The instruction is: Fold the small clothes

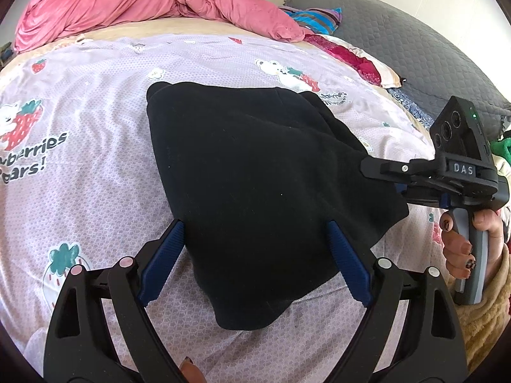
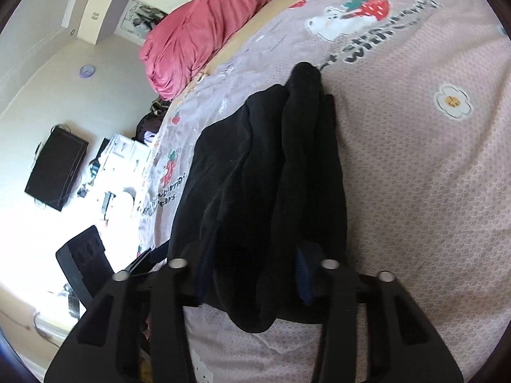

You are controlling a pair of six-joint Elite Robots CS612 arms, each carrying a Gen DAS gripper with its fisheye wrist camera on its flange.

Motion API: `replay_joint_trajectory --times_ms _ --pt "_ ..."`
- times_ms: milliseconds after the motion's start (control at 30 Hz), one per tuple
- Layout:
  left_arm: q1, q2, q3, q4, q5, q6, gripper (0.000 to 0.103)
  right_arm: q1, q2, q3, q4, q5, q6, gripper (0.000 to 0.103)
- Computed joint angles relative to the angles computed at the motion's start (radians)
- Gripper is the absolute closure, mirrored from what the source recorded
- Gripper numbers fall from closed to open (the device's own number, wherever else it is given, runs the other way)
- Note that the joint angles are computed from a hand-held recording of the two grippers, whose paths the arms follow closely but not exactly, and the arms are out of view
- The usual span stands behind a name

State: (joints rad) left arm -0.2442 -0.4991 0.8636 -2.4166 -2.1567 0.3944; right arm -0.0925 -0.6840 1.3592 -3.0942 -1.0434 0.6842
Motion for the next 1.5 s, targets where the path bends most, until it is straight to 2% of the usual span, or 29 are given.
replay_joint_trajectory --times_ms 100,233,300,367,467,567,600,700,733,800,933,1000,1133,1233,1400,1500 --pt "0.001 -0.002 0.001 0.004 -0.006 -0.001 0.021 0.008 -0.007 -0.001 0.003 -0.036 -0.034 0.084" --pt "0.008 -0.004 -0.007 0.027 -0.039 -0.007 0.021 0.022 -0.031 0.022 -0.038 -0.11 -0.087 0.087" --pt "0.007 -0.006 -0.005 0.032 -0.034 0.003 0.021 0.024 -0.038 0.034 -0.041 -0.141 -0.088 0.09" --pt "0.006 -0.008 -0.002 0.042 -0.031 0.011 0.021 0.028 -0.044 0.033 0.036 -0.187 -0.118 0.09" --pt "0.001 -0.017 0.015 0.031 -0.011 0.031 0.021 0.033 -0.041 0.019 0.133 -0.237 -0.125 0.077" --pt "0.0 -0.021 0.022 0.029 -0.004 0.028 0.021 0.044 -0.046 0.022 0.12 -0.285 -0.134 0.067" --pt "0.001 -0.022 0.023 0.031 -0.007 0.027 0.021 0.052 -0.05 0.022 0.124 -0.324 -0.145 0.06" --pt "0.003 -0.029 0.032 0.034 -0.016 0.023 0.02 0.072 -0.06 0.031 0.125 -0.418 -0.188 0.052" --pt "0.005 -0.033 0.038 0.028 -0.021 0.019 0.02 0.078 -0.062 0.036 0.105 -0.444 -0.198 0.051" --pt "0.008 -0.044 0.056 0.004 -0.029 0.014 0.019 0.086 -0.071 0.057 0.058 -0.478 -0.208 0.035" --pt "0.016 -0.069 0.104 -0.086 -0.032 -0.019 0.011 0.111 -0.086 0.107 -0.081 -0.586 -0.23 0.021" --pt "0.024 -0.078 0.123 -0.113 -0.046 -0.043 0.009 0.123 -0.092 0.131 -0.145 -0.633 -0.233 0.012" --pt "0.033 -0.108 0.192 -0.206 -0.027 -0.071 0.009 0.143 -0.097 0.172 -0.28 -0.677 -0.247 0.008" --pt "0.042 -0.125 0.23 -0.227 -0.027 -0.08 0.009 0.151 -0.099 0.189 -0.337 -0.667 -0.266 0.006" --pt "0.058 -0.152 0.303 -0.306 -0.004 -0.1 0.009 0.181 -0.105 0.21 -0.376 -0.704 -0.297 0.005" --pt "0.067 -0.165 0.351 -0.361 0.013 -0.116 0.009 0.198 -0.109 0.224 -0.355 -0.702 -0.292 0.004"
